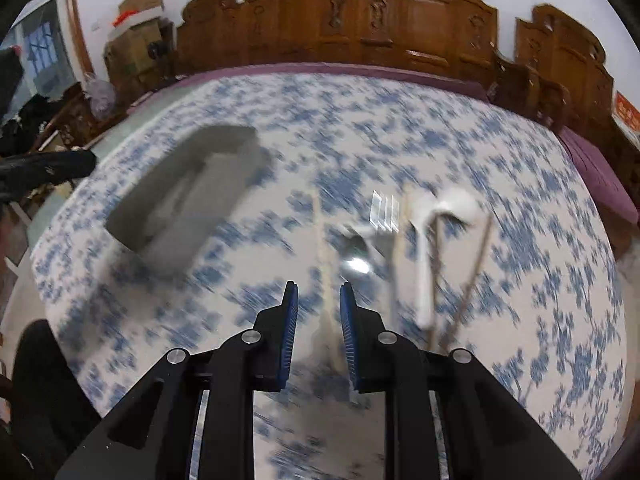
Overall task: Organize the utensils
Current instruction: 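Grasp another metal spoon with the right tool and lift it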
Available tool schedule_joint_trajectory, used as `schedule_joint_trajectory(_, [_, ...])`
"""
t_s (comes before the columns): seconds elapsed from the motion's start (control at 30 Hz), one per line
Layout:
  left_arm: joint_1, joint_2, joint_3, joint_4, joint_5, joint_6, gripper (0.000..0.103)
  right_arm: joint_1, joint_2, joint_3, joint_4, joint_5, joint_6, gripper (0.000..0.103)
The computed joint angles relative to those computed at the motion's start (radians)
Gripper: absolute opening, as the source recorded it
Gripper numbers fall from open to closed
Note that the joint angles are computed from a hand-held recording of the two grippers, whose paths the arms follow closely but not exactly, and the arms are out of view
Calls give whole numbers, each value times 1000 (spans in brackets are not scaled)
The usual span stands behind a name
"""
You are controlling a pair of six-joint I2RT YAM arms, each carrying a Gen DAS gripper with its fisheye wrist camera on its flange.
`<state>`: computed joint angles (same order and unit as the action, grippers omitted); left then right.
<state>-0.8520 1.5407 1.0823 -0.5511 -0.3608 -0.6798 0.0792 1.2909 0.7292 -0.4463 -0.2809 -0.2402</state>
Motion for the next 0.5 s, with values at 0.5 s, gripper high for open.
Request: schedule_joint_trajectory(0.5, [-123,185,90,55,-17,-48,81,-13,270,70,94,12,-69,24])
